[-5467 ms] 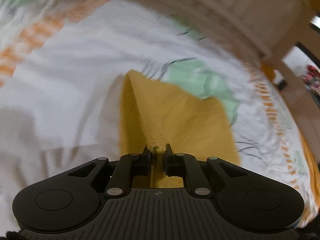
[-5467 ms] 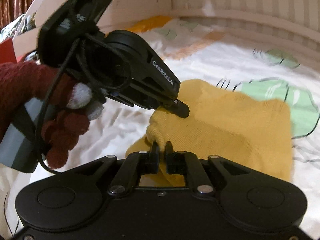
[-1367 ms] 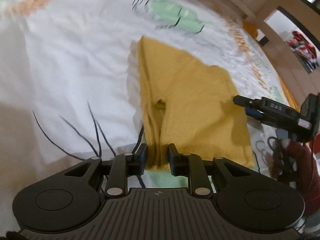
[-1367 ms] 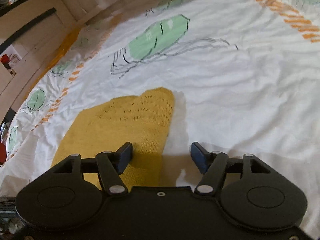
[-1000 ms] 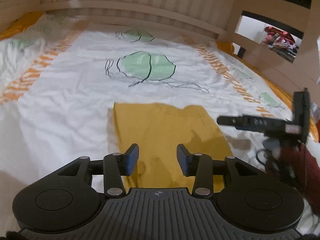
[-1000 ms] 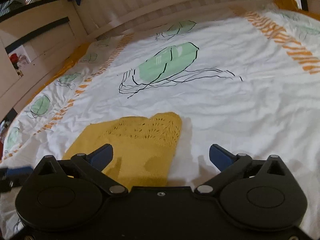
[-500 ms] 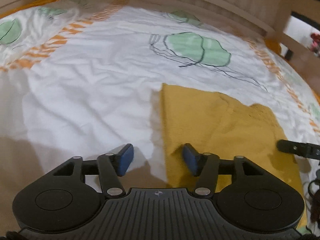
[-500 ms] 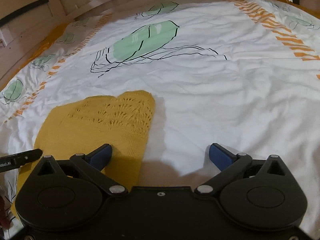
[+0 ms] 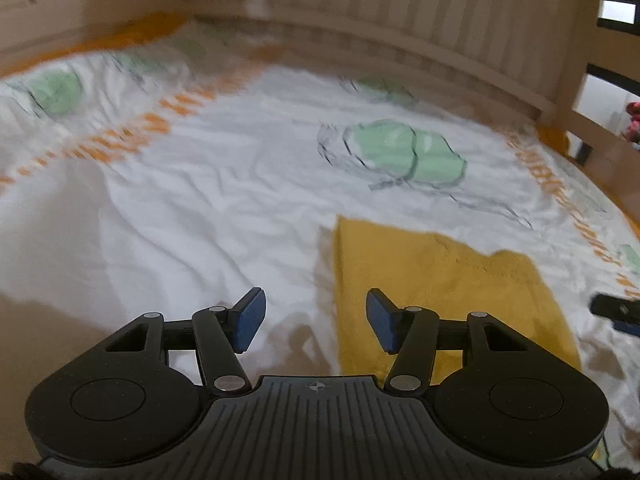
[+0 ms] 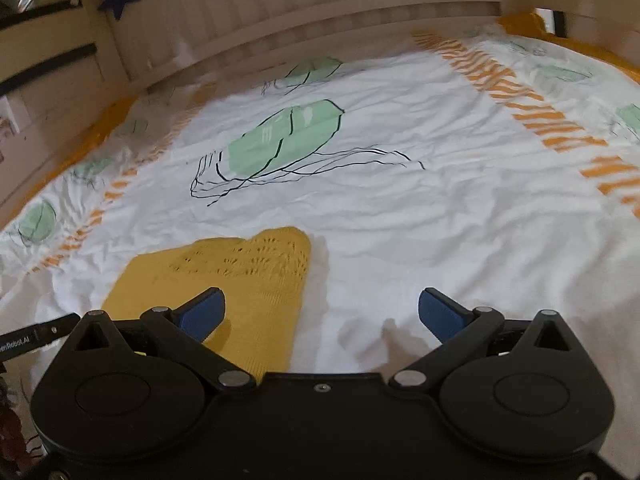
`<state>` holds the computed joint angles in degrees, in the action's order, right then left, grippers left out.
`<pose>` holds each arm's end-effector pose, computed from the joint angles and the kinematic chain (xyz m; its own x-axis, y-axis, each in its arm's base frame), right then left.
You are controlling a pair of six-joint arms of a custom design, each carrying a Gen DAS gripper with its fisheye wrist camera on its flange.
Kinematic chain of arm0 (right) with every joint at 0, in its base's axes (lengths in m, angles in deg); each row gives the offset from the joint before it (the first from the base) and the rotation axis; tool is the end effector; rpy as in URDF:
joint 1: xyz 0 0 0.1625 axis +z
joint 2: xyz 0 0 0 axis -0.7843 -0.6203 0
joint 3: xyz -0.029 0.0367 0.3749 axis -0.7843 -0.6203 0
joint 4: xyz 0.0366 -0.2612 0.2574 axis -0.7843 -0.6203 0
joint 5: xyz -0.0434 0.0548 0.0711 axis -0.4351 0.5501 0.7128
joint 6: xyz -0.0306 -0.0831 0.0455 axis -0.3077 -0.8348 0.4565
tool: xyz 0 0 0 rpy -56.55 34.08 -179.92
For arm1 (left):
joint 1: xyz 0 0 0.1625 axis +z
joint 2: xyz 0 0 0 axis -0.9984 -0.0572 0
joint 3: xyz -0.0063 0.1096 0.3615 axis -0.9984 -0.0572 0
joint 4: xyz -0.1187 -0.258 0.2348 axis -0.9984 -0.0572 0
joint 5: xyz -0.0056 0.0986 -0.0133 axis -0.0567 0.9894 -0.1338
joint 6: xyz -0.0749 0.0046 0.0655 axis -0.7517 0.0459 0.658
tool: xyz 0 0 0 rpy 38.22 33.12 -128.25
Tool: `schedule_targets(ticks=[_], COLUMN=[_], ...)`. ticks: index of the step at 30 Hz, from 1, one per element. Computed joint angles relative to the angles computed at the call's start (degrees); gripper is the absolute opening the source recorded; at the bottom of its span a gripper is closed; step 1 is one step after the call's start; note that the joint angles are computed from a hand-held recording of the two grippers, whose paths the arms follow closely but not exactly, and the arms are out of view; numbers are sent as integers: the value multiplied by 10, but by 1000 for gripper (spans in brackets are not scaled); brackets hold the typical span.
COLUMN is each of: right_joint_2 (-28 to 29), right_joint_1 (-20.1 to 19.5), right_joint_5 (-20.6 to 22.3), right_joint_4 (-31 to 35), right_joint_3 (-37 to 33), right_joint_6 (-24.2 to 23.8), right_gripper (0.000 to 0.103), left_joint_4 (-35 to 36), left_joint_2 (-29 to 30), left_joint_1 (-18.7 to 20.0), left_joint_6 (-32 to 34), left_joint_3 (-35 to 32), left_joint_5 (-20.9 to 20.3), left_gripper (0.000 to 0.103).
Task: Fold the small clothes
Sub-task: 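Pull both open tools back from the folded sweater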
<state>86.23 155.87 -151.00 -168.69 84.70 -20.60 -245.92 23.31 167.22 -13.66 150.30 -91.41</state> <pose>0.2869 -0.7310 -0.0775 -0.8619 -0.2209 0.4564 -0.4740 0.6709 -0.5703 0.0907 -0.6546 0.3031 -0.7768 -0.2813 -0.5635 0.3515 0.5488 -0.7585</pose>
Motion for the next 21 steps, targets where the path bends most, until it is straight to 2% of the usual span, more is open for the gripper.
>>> schedule_targets(ticks=[3,6,9,12,16,21], right_joint_2=[-32,-52,-64,-73,-75,-68], right_joint_1=[0,1,3,6,14,25], right_joint_5=[4,10,21,24,15,21], right_joint_4=[-34,-58,-75,-84,-104,-163], right_joint_3=[70,113,139,165,188,200], right_joint_6=[22,28,19,3,-36,-91], right_gripper=[103,103,103,103,102,102], left_joint_4=[-78,-87,-22,40,35,10], left_joint_2=[21,28,2,-20,-28,-35], left_joint_1=[-21,-32,-29,-29,-37,-44], left_joint_6=[35,19,-28,-63,-56,-44], left_joint_3=[-2,-5,21,44,71,99], left_joint_5=[74,117,104,109,126,132], left_gripper=[55,55,55,55,55,55])
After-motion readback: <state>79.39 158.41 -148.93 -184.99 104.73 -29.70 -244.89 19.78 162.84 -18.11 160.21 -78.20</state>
